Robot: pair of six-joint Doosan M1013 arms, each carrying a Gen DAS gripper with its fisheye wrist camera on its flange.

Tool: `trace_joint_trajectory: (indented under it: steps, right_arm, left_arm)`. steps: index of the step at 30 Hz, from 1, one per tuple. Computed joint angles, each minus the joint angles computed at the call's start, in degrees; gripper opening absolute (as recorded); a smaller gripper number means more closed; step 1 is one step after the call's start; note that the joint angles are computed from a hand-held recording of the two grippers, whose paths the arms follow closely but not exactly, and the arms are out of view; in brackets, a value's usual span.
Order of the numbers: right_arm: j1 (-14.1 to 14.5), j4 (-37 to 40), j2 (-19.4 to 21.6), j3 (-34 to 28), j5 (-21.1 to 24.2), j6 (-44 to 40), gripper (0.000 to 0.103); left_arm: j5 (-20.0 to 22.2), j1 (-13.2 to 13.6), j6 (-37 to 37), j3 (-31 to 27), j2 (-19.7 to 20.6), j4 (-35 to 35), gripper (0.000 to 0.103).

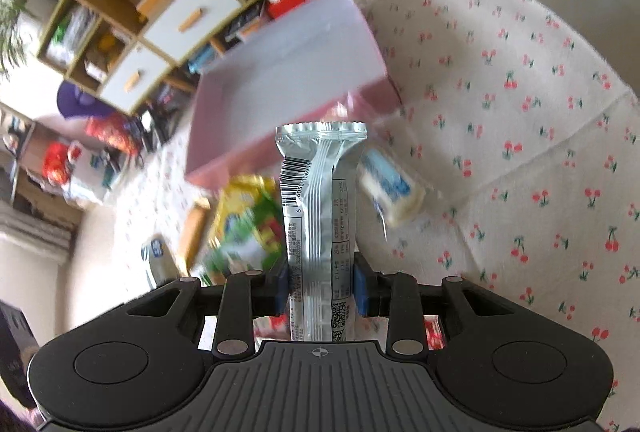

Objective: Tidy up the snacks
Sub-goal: 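Lift white pack with left tool while right tool carries silver bar to box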

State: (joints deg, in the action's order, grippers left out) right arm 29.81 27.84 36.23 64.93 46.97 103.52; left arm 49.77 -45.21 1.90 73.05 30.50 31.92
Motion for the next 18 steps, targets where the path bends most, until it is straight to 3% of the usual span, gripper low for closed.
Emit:
trace_joint_trajectory:
  steps: [5, 18]
  right_arm:
    - [-0.53, 1.78, 1.02, -2.44, -3.64, 3.71, 0.031]
    - [-1.94, 3.01, 9.57, -15.04, -9.97, 4.94, 0.031]
  left_arm:
    - [-0.40, 0.95, -1.07, -2.57, 1.19, 1.79, 0.022]
    - [1.60, 4.65, 11.10, -15.28, 9.40, 3.05, 0.022]
